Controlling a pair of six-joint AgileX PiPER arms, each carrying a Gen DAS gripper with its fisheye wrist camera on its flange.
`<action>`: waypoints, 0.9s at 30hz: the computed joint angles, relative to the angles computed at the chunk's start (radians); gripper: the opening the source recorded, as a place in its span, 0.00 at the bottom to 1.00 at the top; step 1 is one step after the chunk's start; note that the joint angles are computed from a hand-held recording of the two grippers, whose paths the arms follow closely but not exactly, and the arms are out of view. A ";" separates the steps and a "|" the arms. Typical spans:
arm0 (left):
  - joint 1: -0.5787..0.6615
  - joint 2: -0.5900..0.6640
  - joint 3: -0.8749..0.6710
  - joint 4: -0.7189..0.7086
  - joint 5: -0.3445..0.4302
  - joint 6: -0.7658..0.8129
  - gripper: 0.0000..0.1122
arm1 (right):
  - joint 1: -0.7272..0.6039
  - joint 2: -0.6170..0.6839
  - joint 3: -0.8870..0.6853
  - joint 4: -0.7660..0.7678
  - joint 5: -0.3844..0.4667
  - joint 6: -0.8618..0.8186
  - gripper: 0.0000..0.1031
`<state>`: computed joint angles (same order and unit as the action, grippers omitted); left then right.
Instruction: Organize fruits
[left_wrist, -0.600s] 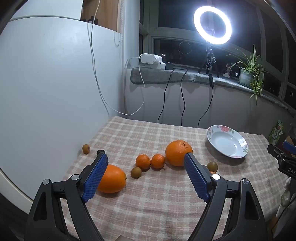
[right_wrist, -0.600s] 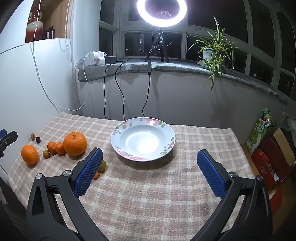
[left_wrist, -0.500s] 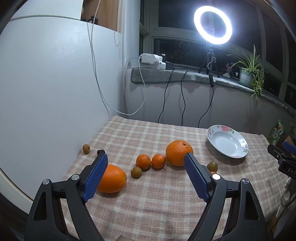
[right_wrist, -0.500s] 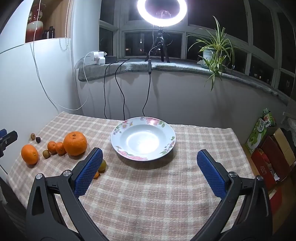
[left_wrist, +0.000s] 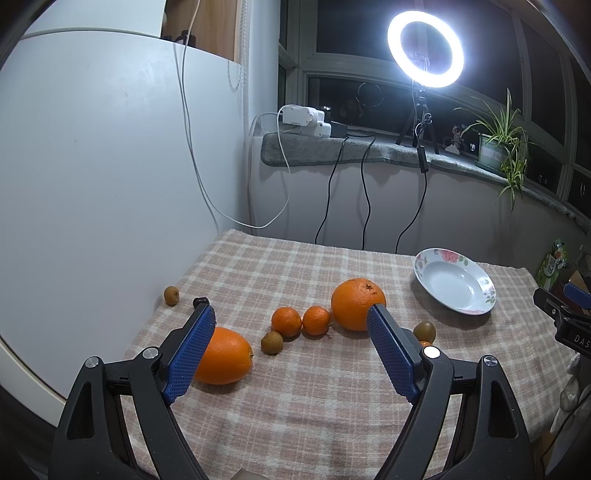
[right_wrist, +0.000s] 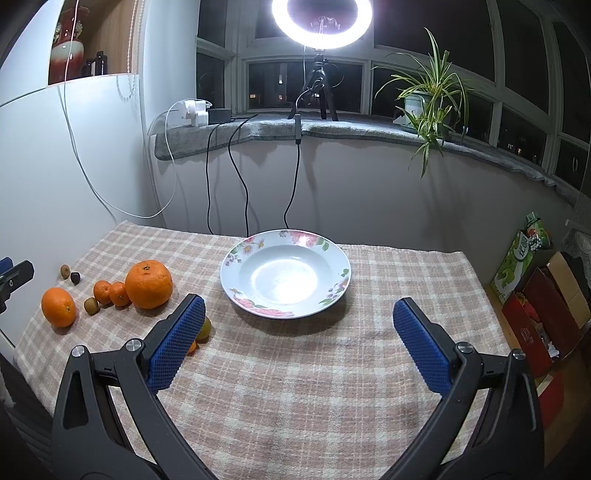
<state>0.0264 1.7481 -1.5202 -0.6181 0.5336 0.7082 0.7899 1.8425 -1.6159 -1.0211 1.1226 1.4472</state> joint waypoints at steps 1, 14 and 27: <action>0.010 0.013 -0.008 -0.017 0.003 0.021 0.75 | -0.002 -0.001 -0.001 0.003 -0.002 -0.004 1.00; -0.003 0.007 0.001 0.005 -0.013 -0.005 0.75 | 0.000 0.012 0.009 -0.008 -0.017 0.020 1.00; 0.029 0.013 0.020 -0.133 -0.023 0.113 0.75 | 0.006 0.030 0.023 -0.091 -0.086 0.091 1.00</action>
